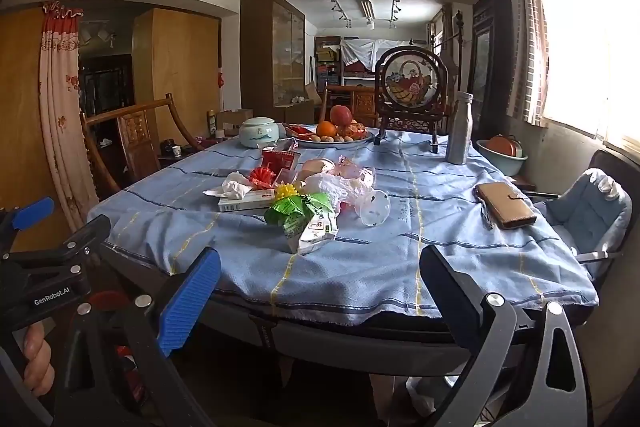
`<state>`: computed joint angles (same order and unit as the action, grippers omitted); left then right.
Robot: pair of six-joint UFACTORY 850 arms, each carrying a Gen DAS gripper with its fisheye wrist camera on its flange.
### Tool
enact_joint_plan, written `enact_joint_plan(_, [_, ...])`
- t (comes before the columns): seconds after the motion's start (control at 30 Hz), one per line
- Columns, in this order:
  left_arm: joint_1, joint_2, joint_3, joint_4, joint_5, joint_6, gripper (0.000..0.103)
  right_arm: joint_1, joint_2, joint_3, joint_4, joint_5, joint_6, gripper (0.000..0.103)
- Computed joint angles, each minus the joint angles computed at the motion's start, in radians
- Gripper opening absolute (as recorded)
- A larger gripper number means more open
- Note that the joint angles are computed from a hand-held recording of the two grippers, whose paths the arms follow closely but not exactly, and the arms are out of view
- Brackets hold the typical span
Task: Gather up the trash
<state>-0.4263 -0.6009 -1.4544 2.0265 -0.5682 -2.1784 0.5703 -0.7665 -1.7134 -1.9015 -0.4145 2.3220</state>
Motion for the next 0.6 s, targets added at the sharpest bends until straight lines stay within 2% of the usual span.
enact_joint_plan(0.6, [0.001, 0.000, 0.004, 0.014, -0.002, -0.013, 0.096, 0.003, 0.005, 0.012, -0.026, 0.000, 0.026, 0.098])
